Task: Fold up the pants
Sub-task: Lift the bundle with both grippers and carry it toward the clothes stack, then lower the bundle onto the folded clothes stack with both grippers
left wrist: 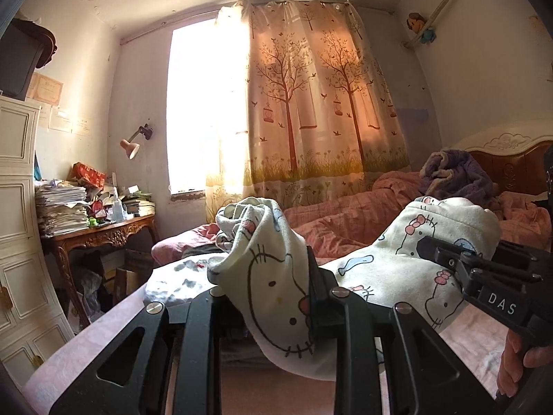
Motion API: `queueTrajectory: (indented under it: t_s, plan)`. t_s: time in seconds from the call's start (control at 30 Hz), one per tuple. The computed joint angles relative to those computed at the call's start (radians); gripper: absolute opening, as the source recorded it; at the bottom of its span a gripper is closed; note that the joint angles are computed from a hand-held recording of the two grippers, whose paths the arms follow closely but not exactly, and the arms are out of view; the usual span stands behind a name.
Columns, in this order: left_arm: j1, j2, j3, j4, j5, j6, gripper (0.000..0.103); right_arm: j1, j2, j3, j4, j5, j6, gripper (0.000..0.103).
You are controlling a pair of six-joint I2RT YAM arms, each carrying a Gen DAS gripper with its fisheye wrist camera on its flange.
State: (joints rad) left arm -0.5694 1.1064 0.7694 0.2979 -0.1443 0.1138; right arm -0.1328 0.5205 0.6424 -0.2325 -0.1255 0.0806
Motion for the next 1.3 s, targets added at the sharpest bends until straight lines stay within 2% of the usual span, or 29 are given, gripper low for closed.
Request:
queueTrajectory:
  t_s: [0.07, 0.23, 0.33, 0.53, 0.7, 0.8, 0.9, 0.97, 1.03, 1.2, 1.27, 1.3]
  plan:
    - [0.073, 0.06, 0.049, 0.028, 0.062, 0.009, 0.024, 0.093, 0.141, 0.052, 0.097, 0.078, 0.006, 0.019]
    - [0.249, 0.249, 0.184, 0.082, 0.239, -0.018, 0.024, 0.158, 0.474, 0.195, 0.282, 0.088, 0.029, 0.019]
    - [0.305, 0.375, 0.285, 0.115, 0.285, -0.022, 0.024, 0.182, 0.667, 0.307, 0.363, 0.098, 0.025, 0.019]
    - [0.364, 0.594, 0.472, 0.163, 0.324, -0.045, 0.024, 0.21, 1.006, 0.564, 0.44, 0.131, 0.044, 0.019]
    - [0.417, 0.768, 0.573, 0.223, 0.37, -0.113, 0.026, 0.204, 1.22, 0.75, 0.417, 0.091, 0.045, 0.019]
    - [0.436, 0.892, 0.678, 0.137, 0.412, -0.129, 0.026, 0.202, 1.301, 0.785, 0.413, 0.089, 0.033, 0.019]
    - [0.433, 0.975, 0.724, 0.135, 0.381, -0.12, 0.026, 0.203, 1.359, 0.759, 0.476, 0.12, 0.013, 0.019]
    - [0.44, 1.004, 0.76, 0.098, 0.387, -0.147, 0.036, 0.195, 1.389, 0.783, 0.445, 0.124, 0.015, 0.019]
    - [0.449, 1.008, 0.769, 0.086, 0.405, -0.169, 0.04, 0.181, 1.396, 0.773, 0.455, 0.095, 0.05, 0.019]
    - [0.439, 0.986, 0.74, 0.106, 0.36, -0.128, 0.052, 0.187, 1.38, 0.743, 0.467, 0.121, 0.022, 0.019]
    - [0.447, 0.985, 0.751, 0.093, 0.344, -0.144, 0.07, 0.189, 1.373, 0.742, 0.457, 0.137, 0.01, 0.024]
    - [0.453, 0.982, 0.761, 0.078, 0.34, -0.148, 0.072, 0.188, 1.37, 0.741, 0.453, 0.146, 0.008, 0.026]
